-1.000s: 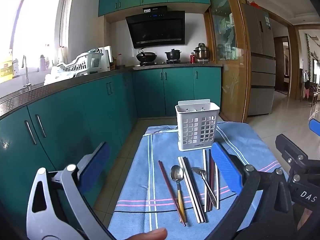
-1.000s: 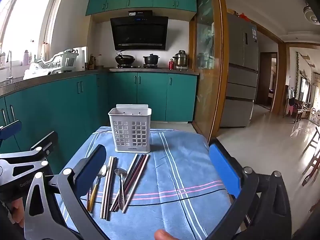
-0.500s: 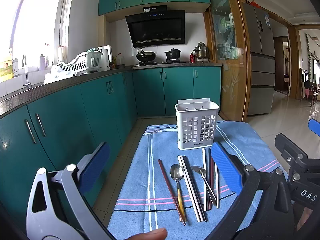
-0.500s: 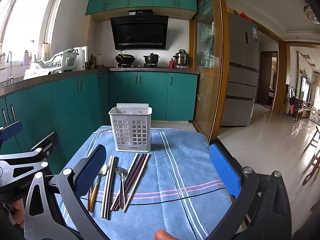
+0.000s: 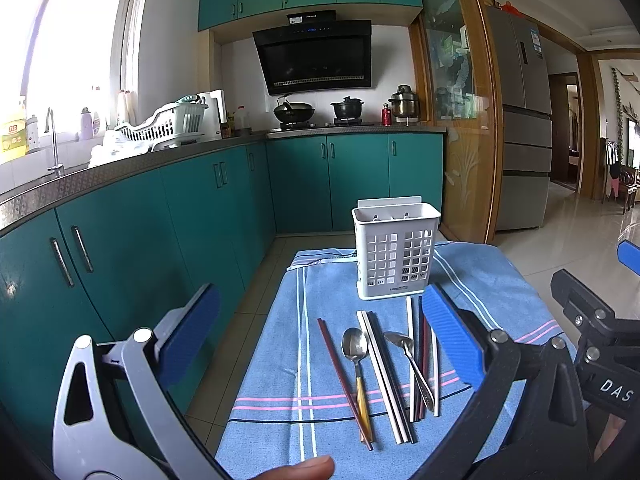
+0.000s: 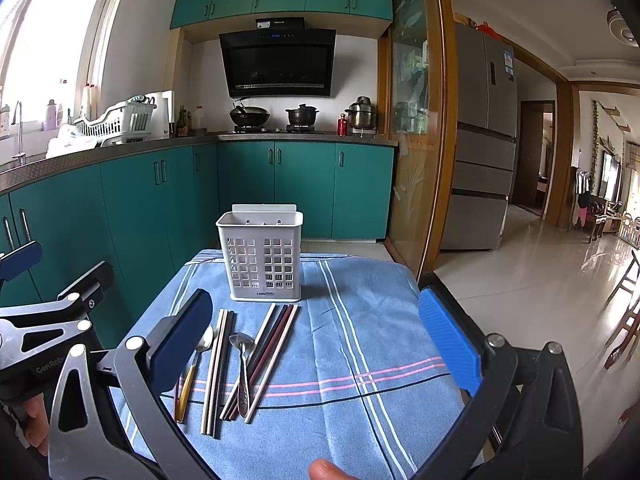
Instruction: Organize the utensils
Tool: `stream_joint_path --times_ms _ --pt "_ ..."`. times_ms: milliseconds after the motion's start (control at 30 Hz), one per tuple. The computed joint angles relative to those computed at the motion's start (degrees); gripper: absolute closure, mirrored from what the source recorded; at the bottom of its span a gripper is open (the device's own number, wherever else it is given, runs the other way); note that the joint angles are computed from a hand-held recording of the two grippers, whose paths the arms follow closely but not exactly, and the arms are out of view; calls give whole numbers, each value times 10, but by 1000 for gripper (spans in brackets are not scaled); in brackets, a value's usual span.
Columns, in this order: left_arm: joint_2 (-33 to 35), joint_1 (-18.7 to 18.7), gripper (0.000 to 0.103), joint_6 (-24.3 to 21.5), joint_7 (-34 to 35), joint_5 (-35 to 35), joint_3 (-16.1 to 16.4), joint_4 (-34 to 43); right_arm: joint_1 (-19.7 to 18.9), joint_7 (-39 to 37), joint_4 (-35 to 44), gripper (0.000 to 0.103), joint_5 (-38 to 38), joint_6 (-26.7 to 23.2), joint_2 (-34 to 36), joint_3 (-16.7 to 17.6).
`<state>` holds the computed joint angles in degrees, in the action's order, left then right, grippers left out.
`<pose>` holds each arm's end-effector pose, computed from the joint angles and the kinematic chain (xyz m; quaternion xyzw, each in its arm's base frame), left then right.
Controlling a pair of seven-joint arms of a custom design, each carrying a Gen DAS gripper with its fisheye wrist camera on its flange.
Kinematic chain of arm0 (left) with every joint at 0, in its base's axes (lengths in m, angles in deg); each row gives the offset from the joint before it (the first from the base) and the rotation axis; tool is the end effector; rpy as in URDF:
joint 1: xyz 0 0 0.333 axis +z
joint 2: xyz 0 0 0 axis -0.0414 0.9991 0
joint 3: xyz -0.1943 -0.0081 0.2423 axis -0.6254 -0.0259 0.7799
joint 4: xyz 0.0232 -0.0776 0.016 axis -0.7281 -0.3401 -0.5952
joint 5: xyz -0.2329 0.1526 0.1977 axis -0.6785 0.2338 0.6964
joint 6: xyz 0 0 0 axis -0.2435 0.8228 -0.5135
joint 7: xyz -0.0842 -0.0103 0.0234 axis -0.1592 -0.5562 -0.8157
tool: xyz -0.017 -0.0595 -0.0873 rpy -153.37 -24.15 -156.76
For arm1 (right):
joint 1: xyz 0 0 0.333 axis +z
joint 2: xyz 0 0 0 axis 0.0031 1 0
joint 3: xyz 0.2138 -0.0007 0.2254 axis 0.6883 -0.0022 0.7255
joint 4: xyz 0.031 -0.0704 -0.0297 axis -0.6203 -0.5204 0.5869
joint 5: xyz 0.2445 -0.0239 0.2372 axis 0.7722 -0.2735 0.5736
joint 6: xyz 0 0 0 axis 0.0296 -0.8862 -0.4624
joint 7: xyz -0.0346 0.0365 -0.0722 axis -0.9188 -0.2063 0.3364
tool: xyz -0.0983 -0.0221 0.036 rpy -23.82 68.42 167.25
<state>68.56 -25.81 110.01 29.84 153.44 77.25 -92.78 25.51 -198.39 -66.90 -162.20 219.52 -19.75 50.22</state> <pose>0.6358 -0.2821 0.5215 -0.5420 0.6087 -0.3952 0.4237 0.6205 0.2501 0.5146 -0.5443 0.6059 -0.4430 0.3747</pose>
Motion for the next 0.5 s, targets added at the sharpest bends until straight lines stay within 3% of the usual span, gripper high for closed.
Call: stream_joint_path --times_ms 500 --pt "3 -1 3 0 -4 2 2 2 0 -3 -1 2 3 1 -2 0"
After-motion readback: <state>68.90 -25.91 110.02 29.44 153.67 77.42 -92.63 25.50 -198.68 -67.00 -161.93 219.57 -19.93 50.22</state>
